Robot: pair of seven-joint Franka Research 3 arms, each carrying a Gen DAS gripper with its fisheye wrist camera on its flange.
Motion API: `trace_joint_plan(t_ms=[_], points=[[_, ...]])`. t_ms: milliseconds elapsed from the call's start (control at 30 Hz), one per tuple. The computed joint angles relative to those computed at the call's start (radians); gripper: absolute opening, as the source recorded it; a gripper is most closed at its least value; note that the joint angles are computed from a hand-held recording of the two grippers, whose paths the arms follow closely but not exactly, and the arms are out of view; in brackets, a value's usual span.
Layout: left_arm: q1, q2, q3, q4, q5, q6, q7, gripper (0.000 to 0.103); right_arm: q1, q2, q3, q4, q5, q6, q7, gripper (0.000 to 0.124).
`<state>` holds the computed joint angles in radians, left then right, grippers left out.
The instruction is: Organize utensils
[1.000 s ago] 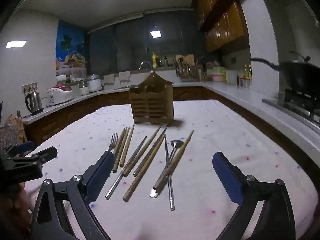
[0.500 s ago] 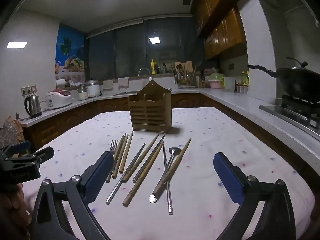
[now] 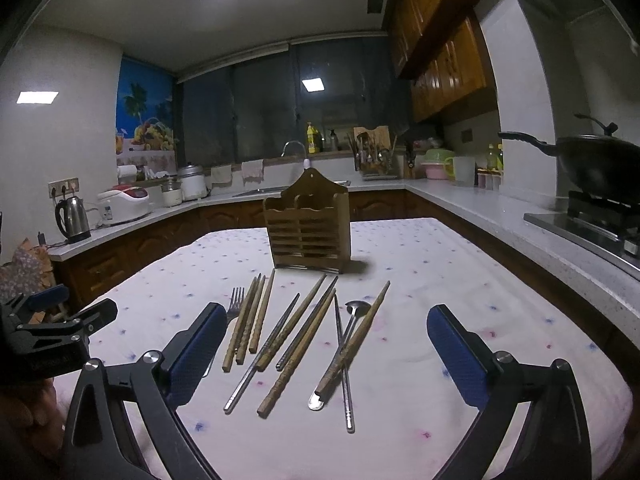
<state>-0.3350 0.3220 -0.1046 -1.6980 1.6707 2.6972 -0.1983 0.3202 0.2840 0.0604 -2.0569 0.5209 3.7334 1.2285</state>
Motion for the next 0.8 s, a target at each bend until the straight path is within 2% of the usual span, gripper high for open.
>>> trace_joint_plan(t_ms=[800], points=[[0.004,0.0,0.0,-0.003,-0.016,0.008,0.009,0.103,-0.001,0.002,0.001,-0.002,-0.009,-0.002,0.011,0.101]])
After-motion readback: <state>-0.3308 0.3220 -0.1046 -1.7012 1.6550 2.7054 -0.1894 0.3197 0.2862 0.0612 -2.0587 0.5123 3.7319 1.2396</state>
